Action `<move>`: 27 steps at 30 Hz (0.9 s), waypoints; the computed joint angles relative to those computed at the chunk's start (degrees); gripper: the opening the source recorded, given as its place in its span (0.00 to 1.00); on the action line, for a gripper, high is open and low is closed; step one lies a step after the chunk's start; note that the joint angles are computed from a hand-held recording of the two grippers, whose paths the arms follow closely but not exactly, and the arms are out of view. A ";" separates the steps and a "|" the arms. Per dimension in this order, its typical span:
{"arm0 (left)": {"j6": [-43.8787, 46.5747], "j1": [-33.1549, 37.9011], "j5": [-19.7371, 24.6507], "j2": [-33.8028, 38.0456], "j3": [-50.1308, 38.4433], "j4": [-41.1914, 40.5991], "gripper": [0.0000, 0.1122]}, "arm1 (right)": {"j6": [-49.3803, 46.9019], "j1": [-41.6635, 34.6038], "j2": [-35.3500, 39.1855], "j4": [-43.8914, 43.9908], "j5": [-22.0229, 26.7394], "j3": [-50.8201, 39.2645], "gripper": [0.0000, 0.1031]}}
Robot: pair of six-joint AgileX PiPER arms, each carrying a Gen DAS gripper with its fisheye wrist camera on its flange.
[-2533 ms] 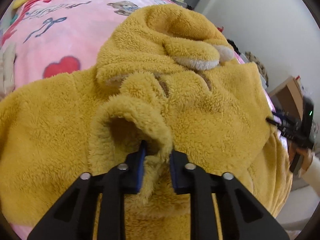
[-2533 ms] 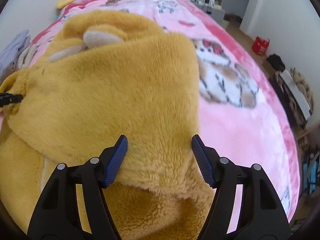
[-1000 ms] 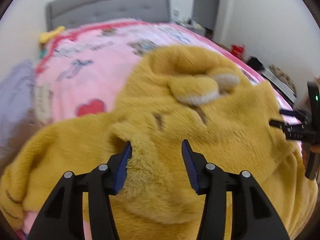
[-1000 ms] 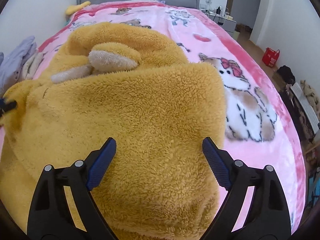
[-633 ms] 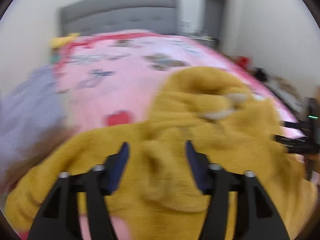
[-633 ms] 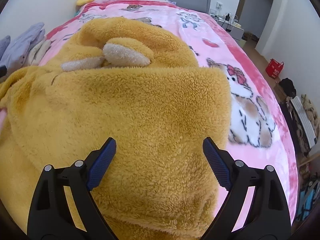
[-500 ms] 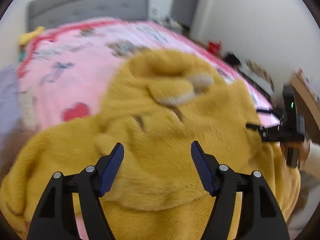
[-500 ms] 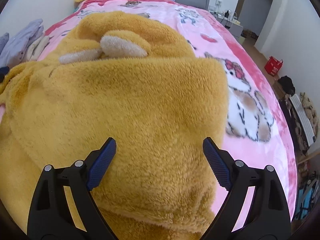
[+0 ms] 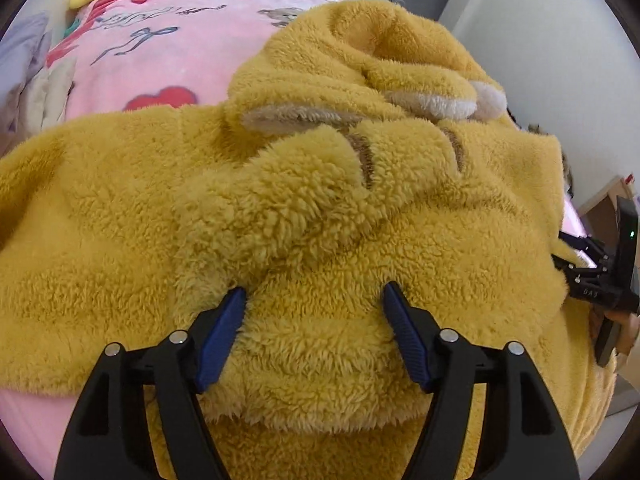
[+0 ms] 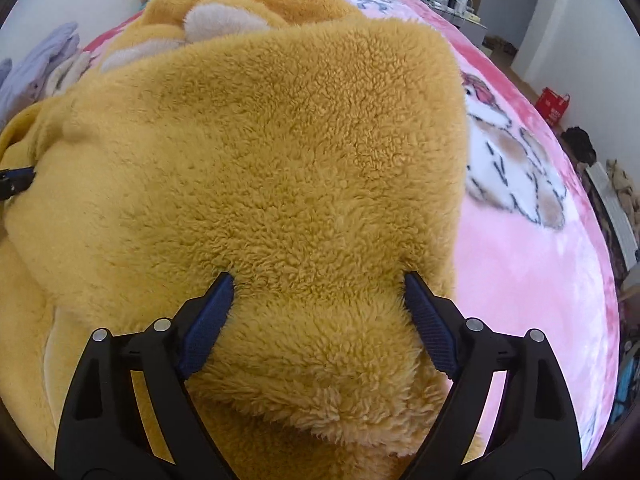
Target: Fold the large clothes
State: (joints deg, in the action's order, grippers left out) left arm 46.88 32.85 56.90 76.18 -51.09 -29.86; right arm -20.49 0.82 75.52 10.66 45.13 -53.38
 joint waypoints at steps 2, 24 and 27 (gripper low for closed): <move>-0.79 -2.17 -1.61 0.40 0.14 1.55 0.67 | 1.70 0.42 1.24 -0.51 0.05 -0.67 0.81; 18.58 -20.91 -9.78 15.76 -35.98 20.62 0.85 | -49.04 -5.24 17.11 19.83 10.67 -38.61 0.92; 18.86 -26.35 -6.95 25.54 -46.33 29.17 0.76 | -47.34 -1.45 28.88 15.54 14.77 -53.78 0.87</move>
State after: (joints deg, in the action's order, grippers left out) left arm 65.74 6.50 49.95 101.71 -97.42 -0.69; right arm -67.83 -0.63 104.40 26.20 59.89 -107.15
